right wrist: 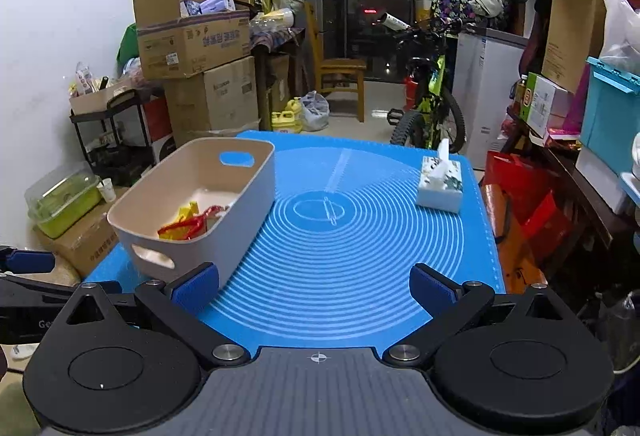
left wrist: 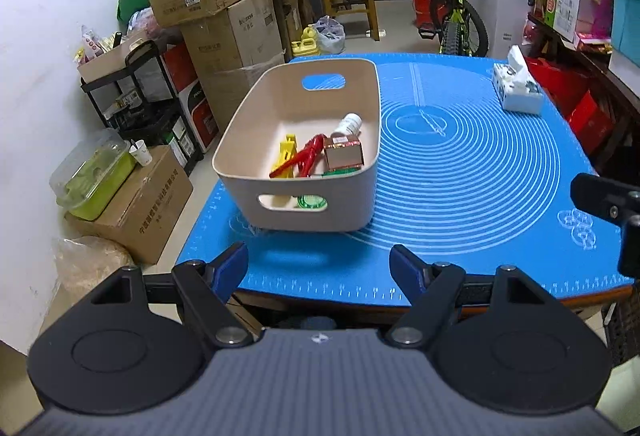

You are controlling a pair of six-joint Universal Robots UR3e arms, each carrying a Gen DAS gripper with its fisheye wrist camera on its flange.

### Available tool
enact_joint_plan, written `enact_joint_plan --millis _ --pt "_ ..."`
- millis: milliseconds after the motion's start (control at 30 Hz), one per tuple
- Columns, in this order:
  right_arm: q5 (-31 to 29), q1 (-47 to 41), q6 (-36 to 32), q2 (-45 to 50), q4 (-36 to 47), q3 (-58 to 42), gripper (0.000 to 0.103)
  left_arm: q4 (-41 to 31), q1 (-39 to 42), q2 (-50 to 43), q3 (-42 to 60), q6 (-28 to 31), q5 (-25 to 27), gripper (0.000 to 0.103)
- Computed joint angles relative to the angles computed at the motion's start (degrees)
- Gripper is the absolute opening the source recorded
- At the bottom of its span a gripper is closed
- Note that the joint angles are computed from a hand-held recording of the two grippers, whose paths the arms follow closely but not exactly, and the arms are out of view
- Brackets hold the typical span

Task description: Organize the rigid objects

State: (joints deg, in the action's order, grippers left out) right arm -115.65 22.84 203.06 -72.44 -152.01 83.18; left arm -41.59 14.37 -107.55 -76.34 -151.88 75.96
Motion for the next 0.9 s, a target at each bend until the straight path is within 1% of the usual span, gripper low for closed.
enact_joint_plan --millis 133,300,600,767,900 --pt "-0.2 0.8 1.8 -0.4 -1.7 3.3 0.101 3.7 0.3 1.3 -4.9 0.9 -1.1 0.078" --pt "-0.8 2.0 3.0 0.4 -3.9 6.2 0.101 6.2 0.8 1.5 -8.6 1.5 -2.0 0.078" --pt "-2.0 3.4 4.0 2.4 -7.1 9.5 0.101 7.0 1.8 0.9 -10.7 1.3 -4.6 0.078" --pt "-2.6 3.5 3.9 3.0 -9.2 10.5 0.101 7.2 1.7 0.4 -11.0 0.9 -4.8 0.078" --pt "-1.6 2.8 5.1 2.5 -8.4 10.9 0.101 7.6 1.6 0.4 -11.3 1.1 -4.9 0.078"
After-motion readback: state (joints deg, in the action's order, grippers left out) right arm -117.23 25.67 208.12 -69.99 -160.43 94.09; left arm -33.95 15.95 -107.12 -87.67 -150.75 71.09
